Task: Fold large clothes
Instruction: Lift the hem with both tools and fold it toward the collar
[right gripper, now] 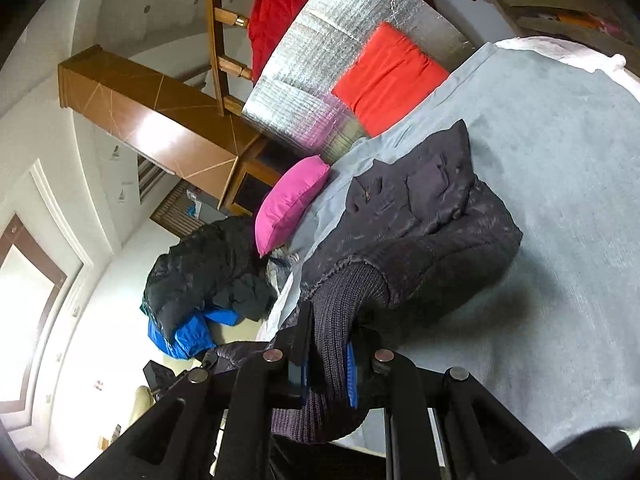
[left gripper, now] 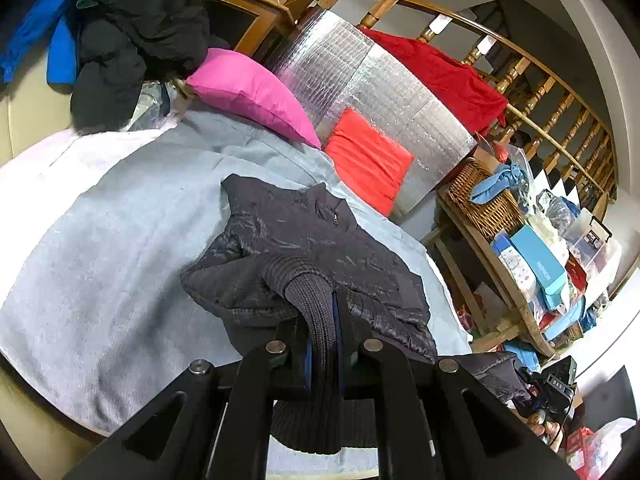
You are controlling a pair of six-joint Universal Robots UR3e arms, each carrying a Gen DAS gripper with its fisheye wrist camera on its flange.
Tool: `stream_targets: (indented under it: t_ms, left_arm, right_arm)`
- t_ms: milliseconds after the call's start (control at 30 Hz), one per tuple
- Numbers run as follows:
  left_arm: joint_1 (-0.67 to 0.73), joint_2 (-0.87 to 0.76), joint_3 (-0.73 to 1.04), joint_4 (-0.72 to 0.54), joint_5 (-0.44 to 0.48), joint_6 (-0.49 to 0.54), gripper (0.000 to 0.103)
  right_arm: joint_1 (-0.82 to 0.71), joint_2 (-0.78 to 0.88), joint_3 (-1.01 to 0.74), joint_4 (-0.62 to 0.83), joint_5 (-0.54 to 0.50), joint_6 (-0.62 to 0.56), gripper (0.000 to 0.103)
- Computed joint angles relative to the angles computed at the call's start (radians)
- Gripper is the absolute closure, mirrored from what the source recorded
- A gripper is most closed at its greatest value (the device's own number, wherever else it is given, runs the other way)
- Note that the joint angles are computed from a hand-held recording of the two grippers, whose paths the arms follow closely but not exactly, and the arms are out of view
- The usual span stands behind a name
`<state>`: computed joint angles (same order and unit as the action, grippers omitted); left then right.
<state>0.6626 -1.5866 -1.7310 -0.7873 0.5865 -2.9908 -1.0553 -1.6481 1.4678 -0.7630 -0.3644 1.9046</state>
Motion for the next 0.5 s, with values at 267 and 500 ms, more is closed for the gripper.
stream_targets:
  t_ms: [267,500]
  left_arm:
    - [-0.035,-0.039,0.054,0.057,0.024,-0.045,0.094]
    - [-0.061,-0.078,0.111,0.098,0.044,-0.085,0.094]
  right_arm:
    - [0.029,0.002,0.004,-0.13,0.025,0.106,0.089]
    - [0.057,0.009,0.006,-0.272,0.042,0.219,0.089]
